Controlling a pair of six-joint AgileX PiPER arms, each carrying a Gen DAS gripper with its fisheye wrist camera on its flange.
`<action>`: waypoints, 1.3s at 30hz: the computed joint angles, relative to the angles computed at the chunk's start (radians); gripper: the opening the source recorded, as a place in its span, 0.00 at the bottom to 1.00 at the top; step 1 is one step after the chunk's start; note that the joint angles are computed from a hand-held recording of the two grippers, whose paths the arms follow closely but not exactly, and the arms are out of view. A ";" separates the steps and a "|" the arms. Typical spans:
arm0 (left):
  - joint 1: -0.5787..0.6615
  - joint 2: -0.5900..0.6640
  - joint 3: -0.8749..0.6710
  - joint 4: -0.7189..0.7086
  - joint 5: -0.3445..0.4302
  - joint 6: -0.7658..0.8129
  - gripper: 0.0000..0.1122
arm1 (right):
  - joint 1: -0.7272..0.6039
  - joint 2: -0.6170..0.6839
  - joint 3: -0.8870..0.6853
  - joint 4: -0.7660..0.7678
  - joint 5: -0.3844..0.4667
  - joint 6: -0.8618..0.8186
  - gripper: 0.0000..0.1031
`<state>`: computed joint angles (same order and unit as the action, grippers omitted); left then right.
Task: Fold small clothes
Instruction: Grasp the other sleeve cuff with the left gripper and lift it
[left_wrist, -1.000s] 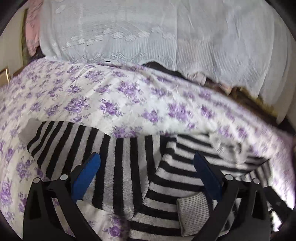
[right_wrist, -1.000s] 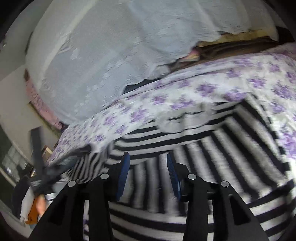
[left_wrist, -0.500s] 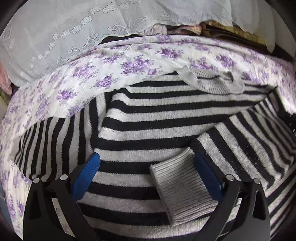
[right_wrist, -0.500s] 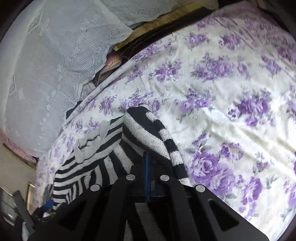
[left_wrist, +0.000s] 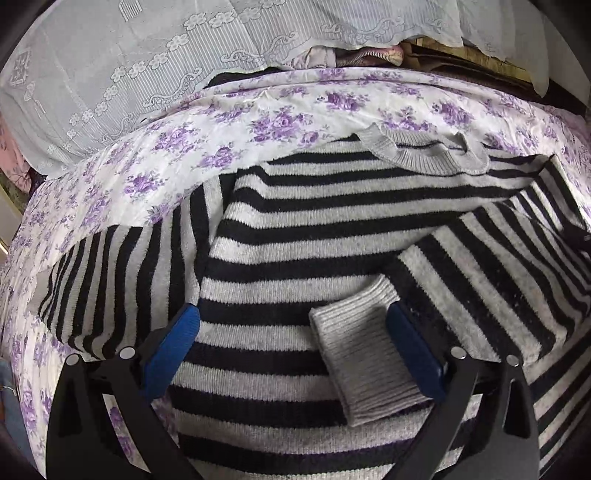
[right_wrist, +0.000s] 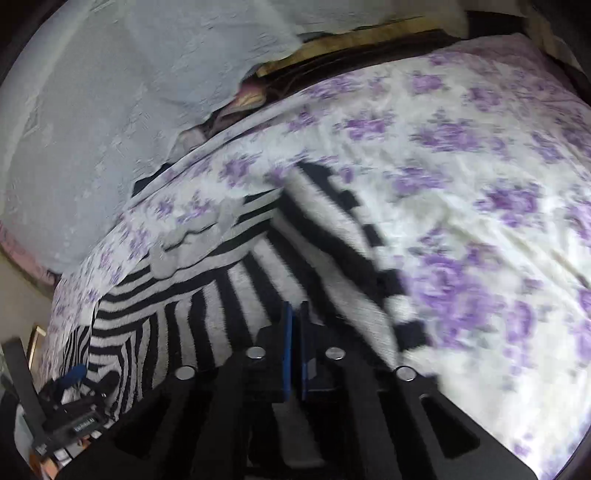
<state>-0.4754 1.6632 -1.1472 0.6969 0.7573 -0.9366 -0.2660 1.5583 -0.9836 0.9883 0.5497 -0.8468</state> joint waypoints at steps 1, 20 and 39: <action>0.002 -0.008 0.004 -0.006 -0.003 0.000 0.88 | 0.009 -0.036 0.026 0.006 -0.005 -0.034 0.14; 0.618 -0.306 0.247 -0.746 -0.156 0.583 0.88 | 0.097 -0.132 0.165 0.036 -0.015 -0.285 0.65; 1.243 -0.069 0.163 -1.724 -0.029 1.381 0.16 | -0.021 -0.132 0.219 0.235 0.076 -0.399 0.61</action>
